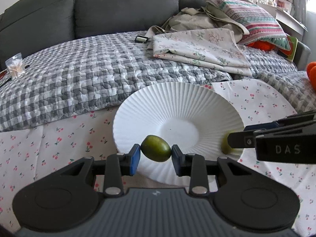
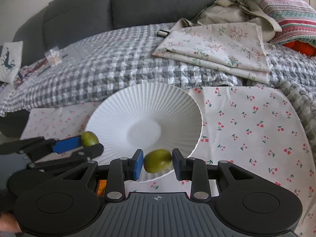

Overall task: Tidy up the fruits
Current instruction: 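Carry both held limes up and over the white plate, then open both tools to drop the limes into the white plate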

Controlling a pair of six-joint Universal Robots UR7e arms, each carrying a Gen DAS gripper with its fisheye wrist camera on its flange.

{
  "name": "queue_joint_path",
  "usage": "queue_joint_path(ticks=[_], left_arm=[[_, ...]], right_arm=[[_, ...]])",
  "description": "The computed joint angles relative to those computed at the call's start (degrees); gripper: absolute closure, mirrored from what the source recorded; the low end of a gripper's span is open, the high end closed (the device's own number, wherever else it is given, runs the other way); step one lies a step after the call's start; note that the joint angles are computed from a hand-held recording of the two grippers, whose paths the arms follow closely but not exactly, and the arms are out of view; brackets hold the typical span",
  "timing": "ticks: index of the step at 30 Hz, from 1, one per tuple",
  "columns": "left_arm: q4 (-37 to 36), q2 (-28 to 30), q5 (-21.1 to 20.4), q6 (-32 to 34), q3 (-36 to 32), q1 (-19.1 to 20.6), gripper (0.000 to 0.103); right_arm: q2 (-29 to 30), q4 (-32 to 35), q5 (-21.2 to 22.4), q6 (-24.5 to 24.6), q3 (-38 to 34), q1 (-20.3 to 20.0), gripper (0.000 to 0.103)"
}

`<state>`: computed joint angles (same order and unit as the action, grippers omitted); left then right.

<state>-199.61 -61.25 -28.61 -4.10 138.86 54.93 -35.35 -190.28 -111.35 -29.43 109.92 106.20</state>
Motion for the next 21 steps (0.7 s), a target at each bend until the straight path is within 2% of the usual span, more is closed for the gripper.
queue_joint_path(ticks=[6, 11, 13, 16, 17, 21], left_arm=[[-1.5, 2.1, -1.3, 3.8, -1.6, 2.2, 0.07], [-1.3, 1.8, -4.3, 3.0, -3.0, 4.0, 0.069], [-1.1, 2.0, -4.0, 3.0, -3.2, 3.9, 0.069], [-3.8, 2.3, -2.7, 3.6, -2.5, 3.1, 0.041], [-5.1, 2.4, -2.1, 4.0, -2.2, 2.7, 0.037], [-2.9, -0.1, -1.5, 0.9, -0.4, 1.7, 0.036]], right_arm=[[2.4, -0.4, 0.1, -2.5, -2.2, -0.5, 0.078], [2.4, 0.8, 0.8, 0.3, -2.9, -1.2, 0.077], [2.2, 0.5, 0.8, 0.3, -2.6, -1.1, 0.076], [1.9, -0.5, 1.1, -0.2, -1.9, -0.9, 0.076], [1.6, -0.7, 1.3, -0.4, -1.5, -1.0, 0.075], [0.5, -0.3, 0.8, 0.9, -0.8, -1.3, 0.073]])
